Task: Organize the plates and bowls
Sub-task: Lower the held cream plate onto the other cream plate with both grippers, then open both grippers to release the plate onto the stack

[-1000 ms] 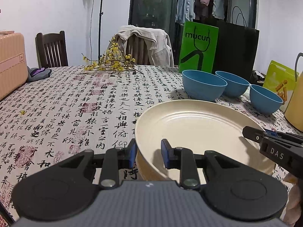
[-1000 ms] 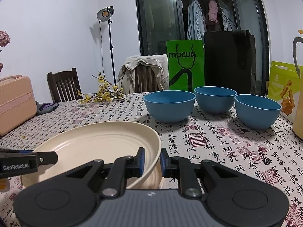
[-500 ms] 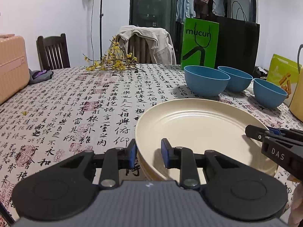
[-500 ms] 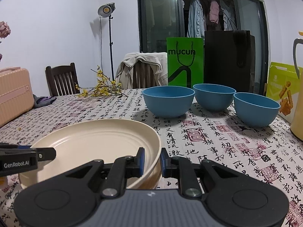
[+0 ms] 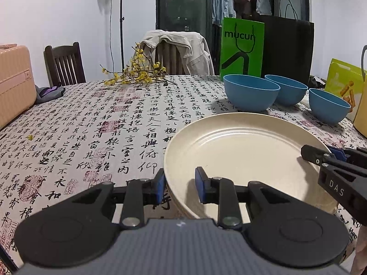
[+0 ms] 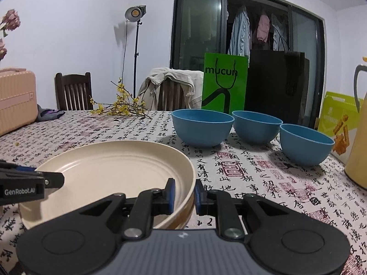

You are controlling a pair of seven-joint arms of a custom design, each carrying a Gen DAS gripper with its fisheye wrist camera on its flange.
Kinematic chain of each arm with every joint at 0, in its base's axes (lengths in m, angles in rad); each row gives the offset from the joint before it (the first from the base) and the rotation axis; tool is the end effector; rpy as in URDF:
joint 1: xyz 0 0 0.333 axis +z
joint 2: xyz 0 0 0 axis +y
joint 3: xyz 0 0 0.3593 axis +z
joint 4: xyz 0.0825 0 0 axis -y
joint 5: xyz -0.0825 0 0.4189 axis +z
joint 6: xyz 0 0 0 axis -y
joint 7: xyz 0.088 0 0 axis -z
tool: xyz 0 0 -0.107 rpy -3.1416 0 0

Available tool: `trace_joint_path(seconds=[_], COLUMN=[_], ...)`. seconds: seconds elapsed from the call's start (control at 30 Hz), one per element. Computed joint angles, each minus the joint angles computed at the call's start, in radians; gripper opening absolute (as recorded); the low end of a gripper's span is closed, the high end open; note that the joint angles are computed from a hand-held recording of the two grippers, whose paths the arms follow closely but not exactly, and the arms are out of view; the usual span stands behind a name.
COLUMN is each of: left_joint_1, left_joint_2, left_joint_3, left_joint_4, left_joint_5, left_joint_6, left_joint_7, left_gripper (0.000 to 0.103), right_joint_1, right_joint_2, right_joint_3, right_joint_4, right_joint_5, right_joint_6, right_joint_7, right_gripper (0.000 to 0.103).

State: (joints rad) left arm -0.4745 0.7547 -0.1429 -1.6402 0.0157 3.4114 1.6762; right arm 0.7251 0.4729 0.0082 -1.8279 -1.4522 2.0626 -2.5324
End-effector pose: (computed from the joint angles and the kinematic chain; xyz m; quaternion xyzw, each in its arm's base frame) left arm 0.6580 -0.4350 0.3096 -0.3884 0.7802 -0.4382 0.2201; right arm 0.5522 0.4262 0.3072 -0.4261 0.7186 -0.4797 0.2682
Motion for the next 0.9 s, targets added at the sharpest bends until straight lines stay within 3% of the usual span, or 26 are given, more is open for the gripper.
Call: trace_joint_path(seconds=[0.4,0.53,0.6,0.77,0.8,0.83,0.9], left_joint_1=[0.014,0.036,0.048,0.113,0.133,0.159,0.199], left_joint_2=[0.006,0.007,0.006,0.014,0.019,0.027,0.040], left_joint_3=[-0.017,-0.039,-0.050,-0.111,-0.130,-0.154,-0.187], left_joint_4=[0.007,0.003,-0.001,-0.011,-0.011,-0.011,-0.008], left_joint_5=[0.010,0.023,0.025,0.066,0.085,0.113,0.168], left_joint_6=[-0.013,0.005,0.022,0.098,0.113,0.132,0.157], left_joint_7=[-0.007,-0.016,-0.024,-0.054,-0.063,-0.074,-0.097], left_gripper=[0.034,0.045,0.054,0.087,0.102,0.103,0.103], right_joint_1=[0.004,-0.005,-0.008,-0.015,-0.017,-0.019,-0.030], right_joint_2=[0.003,-0.013,-0.022,-0.052,-0.058,-0.065,-0.084], right_joint_3=[-0.004,-0.003,-0.001,0.006,0.009,0.011,0.017], right_joint_4=[-0.006,-0.031,-0.045,-0.092,-0.102,-0.115,-0.147], right_joint_5=[-0.020,-0.047,-0.067,-0.133,-0.145,-0.159,-0.192], right_joint_6=[-0.002,0.017,0.020,-0.002,-0.012,-0.022,-0.028], right_joint_7=[0.011,0.056,0.084,0.179,0.198,0.219,0.271], right_gripper=[0.018,0.018,0.026,0.076,0.082,0.094,0.101])
